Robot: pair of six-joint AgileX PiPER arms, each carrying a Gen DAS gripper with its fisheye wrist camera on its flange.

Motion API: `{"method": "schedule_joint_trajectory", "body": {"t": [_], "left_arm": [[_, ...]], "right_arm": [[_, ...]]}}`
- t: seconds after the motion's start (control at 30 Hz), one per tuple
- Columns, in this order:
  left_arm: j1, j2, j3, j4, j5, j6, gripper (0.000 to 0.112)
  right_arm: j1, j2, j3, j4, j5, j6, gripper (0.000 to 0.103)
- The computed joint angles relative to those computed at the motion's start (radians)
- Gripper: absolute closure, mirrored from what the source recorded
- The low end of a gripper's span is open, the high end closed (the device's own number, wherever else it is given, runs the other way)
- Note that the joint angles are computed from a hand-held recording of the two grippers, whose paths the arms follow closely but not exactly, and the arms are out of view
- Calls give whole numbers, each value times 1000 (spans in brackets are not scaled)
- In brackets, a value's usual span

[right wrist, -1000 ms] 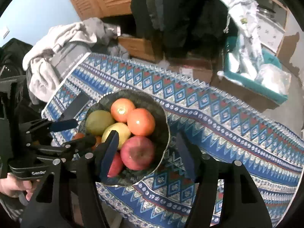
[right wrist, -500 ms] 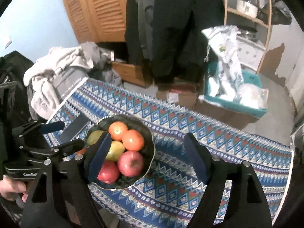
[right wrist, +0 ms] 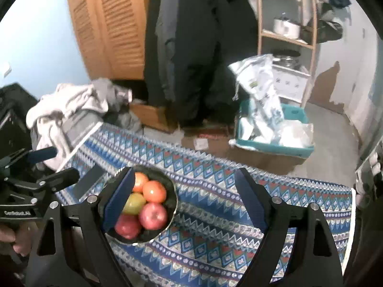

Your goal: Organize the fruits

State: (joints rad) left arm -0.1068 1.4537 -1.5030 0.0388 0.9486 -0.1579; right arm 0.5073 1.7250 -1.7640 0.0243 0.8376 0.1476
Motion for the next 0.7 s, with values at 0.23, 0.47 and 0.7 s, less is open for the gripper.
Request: {"method": "schedule_joint_trajectory", "body": {"t": [0.23, 0.47, 0.7], "left_arm": [[-41, 2, -39, 74, 9, -57, 17], [-101, 6, -58, 185, 18, -125, 17], [-150, 14, -69, 248, 30, -148, 17]], "right_arm": [[-21, -47, 43, -43, -28, 22, 19], [-27, -89, 91, -65, -59, -1, 19], [-34, -99, 104, -56, -62, -29, 19]]}}
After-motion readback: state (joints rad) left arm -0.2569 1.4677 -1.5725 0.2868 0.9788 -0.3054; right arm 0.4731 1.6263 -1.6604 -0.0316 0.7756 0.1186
